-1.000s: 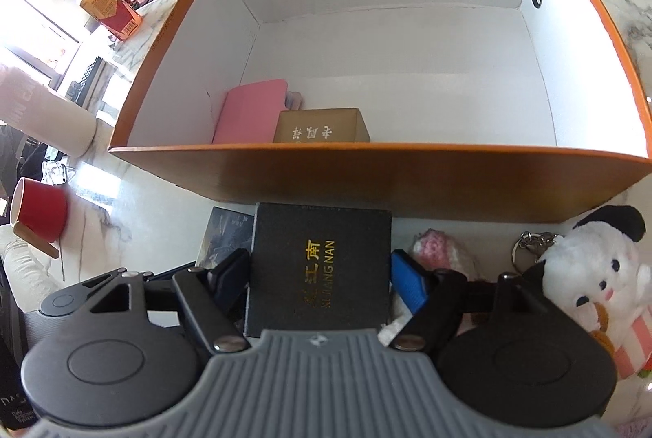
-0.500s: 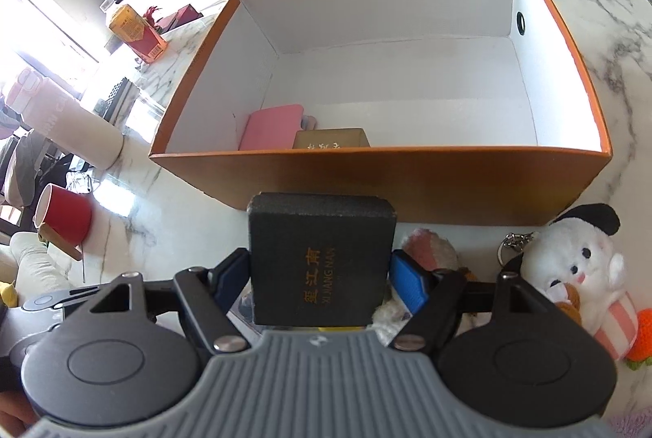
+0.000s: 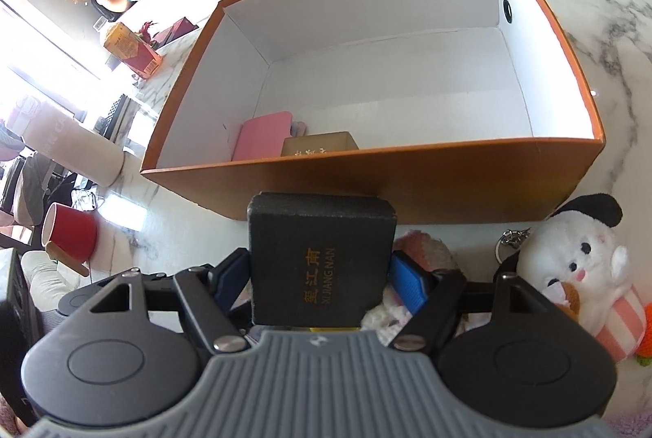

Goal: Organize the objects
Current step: 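Lift the picture book with the left tool while the right tool carries the black box over the orange box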

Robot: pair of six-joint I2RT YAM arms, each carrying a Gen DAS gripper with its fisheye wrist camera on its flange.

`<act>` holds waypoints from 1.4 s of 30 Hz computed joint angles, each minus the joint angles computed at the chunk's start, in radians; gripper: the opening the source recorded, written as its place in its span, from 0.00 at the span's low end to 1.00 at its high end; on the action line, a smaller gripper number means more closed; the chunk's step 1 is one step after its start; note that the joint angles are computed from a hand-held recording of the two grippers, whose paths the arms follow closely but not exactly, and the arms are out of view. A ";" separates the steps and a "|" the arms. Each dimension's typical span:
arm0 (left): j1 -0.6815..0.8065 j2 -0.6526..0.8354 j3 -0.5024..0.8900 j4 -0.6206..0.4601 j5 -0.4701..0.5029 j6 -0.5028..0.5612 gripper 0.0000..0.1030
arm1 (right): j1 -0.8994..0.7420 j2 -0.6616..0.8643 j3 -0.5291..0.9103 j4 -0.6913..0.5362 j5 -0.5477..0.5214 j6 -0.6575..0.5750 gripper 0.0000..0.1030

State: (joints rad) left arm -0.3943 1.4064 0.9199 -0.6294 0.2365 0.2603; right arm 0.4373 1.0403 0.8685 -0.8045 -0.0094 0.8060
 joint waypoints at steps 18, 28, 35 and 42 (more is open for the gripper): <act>-0.113 0.063 -0.022 0.050 -0.122 0.011 0.64 | -0.035 -0.040 -0.062 0.055 -0.049 0.008 0.74; -0.074 -0.037 -0.076 0.052 -0.058 -0.048 0.63 | -0.001 -0.039 -0.058 0.059 -0.010 0.020 0.73; -0.030 -0.171 -0.085 -0.015 0.006 -0.071 0.63 | 0.019 -0.086 -0.031 0.024 0.012 0.022 0.73; 0.047 -0.151 0.039 -0.054 0.086 -0.058 0.63 | 0.039 -0.120 0.046 -0.027 0.046 0.000 0.73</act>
State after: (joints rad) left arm -0.3477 1.2552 0.9592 -0.6838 0.3227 0.2025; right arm 0.4762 0.9203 0.9143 -0.8313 0.0364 0.8061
